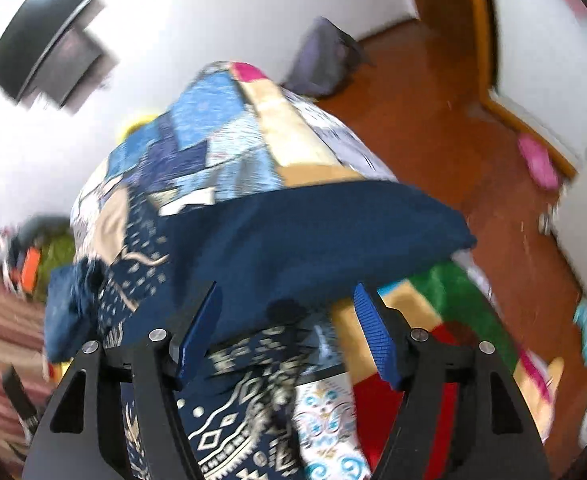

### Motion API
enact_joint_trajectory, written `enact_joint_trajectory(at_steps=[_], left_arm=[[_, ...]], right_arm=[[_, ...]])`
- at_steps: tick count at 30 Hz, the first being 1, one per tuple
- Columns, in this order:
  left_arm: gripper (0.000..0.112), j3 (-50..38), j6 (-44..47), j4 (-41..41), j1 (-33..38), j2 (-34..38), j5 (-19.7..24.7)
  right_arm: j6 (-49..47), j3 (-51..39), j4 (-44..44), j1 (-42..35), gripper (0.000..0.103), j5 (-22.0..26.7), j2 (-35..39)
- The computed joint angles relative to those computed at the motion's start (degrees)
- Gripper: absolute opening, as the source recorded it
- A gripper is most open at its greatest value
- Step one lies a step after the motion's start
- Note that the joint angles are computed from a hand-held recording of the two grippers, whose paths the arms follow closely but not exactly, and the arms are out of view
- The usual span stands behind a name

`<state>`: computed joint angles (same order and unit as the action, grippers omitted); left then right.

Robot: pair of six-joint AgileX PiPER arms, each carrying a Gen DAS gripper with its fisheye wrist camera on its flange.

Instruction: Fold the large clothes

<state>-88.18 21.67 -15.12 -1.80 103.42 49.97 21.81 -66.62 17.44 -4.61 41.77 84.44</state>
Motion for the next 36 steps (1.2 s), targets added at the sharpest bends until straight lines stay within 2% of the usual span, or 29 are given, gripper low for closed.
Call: enact_joint_trajectory(at_steps=[7, 11, 13, 14, 15, 16, 18, 20, 27, 32, 36], left_arm=[[0.077, -1.0, -0.5, -0.1, 0.5, 1.0, 0.9], [0.077, -1.1, -0.5, -0.2, 0.5, 1.0, 1.1], [0.077, -1.1, -0.5, 0.0, 0.4, 1.0, 1.1], [0.077, -1.0, -0.6, 0.1, 0.3, 1.0, 1.1], [0.077, -1.0, -0.5, 0.1, 0.3, 0.9, 1.0], [0.077, -0.8, -0.5, 0.1, 0.2, 0.8, 0.9], [0.077, -0.7, -0.4, 0.4, 0.2, 0.6, 0.7], [0.077, -0.6, -0.5, 0.7, 0.1, 0.4, 0.5], [0.077, -0.3, 0.8, -0.8, 0.7, -0.6, 0.5], [0.077, 0.5, 2.1, -2.0, 1.7, -2.1, 0.1], [0.077, 1.0, 3.5, -3.5, 3.2, -3.2, 0.1]], right_arm=[[-10.1, 3.9, 18.0, -7.5, 0.065, -0.8, 6.2], [-12.2, 3.8, 20.7, -8.8, 0.065, -2.4, 7.9], [-11.0, 2.1, 19.3, -8.6, 0.061, -2.8, 9.3], [-9.4, 1.6, 17.1, -8.4, 0.040, -2.7, 9.4], [-8.0, 0.3, 14.2, -7.5, 0.013, -2.2, 9.7], [-8.5, -0.2, 13.6, -7.4, 0.008, -1.7, 9.7], [-8.6, -1.7, 11.1, -5.6, 0.008, -1.6, 8.7], [-5.3, -3.2, 4.3, -2.0, 0.008, -2.7, 6.0], [-5.2, -12.2, -0.8, 5.4, 0.007, -0.7, 0.9], [-6.7, -21.8, -2.7, 13.4, 0.007, 2.3, 2.8], [-8.7, -29.5, -3.2, 21.8, 0.007, 5.6, 8.3]])
